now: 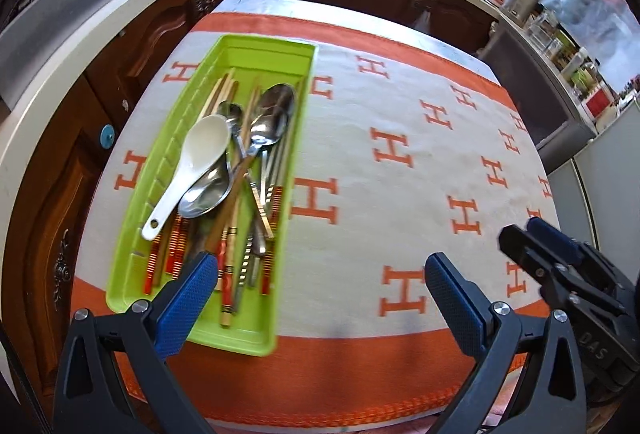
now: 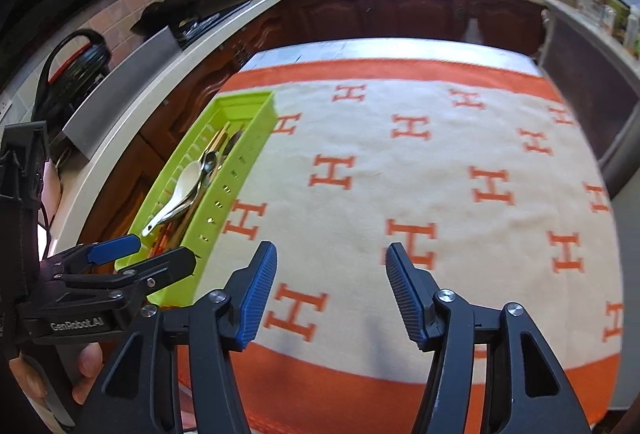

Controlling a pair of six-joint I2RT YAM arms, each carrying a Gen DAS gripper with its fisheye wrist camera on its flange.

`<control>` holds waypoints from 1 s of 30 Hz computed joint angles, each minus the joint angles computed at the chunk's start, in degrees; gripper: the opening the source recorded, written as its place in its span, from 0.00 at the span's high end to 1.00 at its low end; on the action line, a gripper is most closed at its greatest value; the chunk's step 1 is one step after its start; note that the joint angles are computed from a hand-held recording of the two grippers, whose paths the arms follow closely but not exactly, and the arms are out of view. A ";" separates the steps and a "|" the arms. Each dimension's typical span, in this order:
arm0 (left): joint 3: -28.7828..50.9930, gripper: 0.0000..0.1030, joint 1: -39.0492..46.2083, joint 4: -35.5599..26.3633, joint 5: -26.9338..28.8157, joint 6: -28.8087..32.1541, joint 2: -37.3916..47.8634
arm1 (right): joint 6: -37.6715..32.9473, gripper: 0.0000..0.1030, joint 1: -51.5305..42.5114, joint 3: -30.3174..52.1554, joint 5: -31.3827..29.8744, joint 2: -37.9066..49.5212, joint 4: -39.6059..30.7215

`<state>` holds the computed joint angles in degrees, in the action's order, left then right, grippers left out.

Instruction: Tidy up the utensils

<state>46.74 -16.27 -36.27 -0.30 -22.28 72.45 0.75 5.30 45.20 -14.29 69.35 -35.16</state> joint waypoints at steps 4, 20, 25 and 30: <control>2.41 0.01 -5.26 -1.72 -3.34 -2.72 -0.44 | -3.30 0.33 -5.01 1.16 -1.01 -4.60 -3.68; 15.74 0.01 -18.67 -9.14 -17.29 -8.99 1.18 | -10.47 0.26 -19.27 10.18 -5.90 -14.04 -15.02; 18.63 0.01 -19.74 -10.61 -19.61 -9.13 1.59 | -10.02 0.26 -20.90 14.19 -6.84 -12.97 -17.60; 19.85 0.01 -20.56 -11.12 -20.86 -9.46 1.55 | -9.54 0.26 -21.47 15.89 -5.80 -14.88 -18.86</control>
<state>66.60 -36.83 -47.39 -21.16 -31.74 73.99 -8.79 -16.17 61.08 -20.09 54.46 -54.02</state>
